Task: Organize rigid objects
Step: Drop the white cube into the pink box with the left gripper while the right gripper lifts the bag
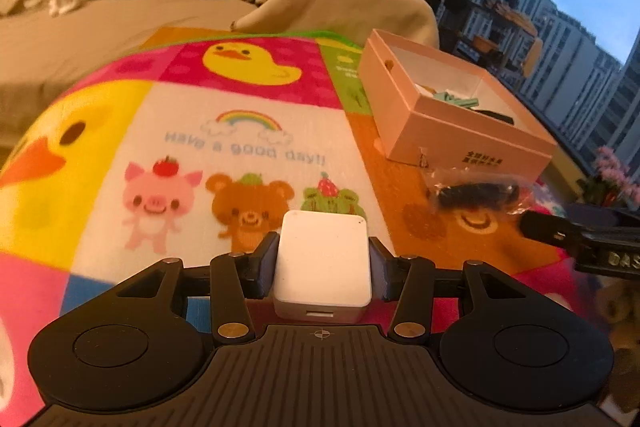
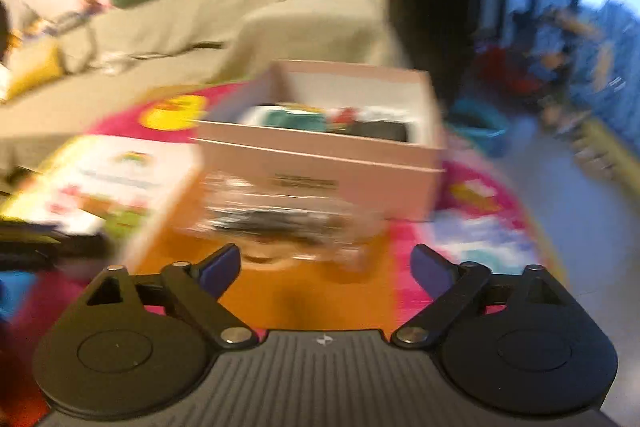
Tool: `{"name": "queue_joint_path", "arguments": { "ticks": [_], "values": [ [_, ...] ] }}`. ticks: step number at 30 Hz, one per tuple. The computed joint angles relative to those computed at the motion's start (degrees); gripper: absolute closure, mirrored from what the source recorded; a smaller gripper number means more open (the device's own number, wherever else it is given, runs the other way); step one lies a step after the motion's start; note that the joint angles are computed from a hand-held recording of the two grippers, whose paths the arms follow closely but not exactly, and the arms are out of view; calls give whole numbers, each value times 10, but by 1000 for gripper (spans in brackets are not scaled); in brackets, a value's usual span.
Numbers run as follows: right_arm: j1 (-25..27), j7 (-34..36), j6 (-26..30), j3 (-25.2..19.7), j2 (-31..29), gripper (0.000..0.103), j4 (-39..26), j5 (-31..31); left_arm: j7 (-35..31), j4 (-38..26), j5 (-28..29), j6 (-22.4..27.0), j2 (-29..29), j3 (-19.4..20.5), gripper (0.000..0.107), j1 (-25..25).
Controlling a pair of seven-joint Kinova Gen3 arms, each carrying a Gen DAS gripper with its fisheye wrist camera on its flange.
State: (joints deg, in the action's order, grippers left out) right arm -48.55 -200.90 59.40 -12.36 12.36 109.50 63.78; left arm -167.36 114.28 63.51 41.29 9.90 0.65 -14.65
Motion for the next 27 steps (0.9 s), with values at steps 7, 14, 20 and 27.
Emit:
{"name": "queue_joint_path", "arguments": {
  "ticks": [7,14,20,27],
  "values": [
    [23,55,-17,36,61,6,-92,-40,-116,38,94,41,9,-11,56,-32],
    [19,122,-66,69,86,0,-97,-53,-90,35,90,47,7,-21,56,-24],
    [-5,102,-64,59,49,13,-54,-42,-126,64,86,-1,-28,-22,57,-4],
    [-72,3,61,16,-14,13,6,35,-114,45,37,53,-26,-32,58,-7]
  ]
}}
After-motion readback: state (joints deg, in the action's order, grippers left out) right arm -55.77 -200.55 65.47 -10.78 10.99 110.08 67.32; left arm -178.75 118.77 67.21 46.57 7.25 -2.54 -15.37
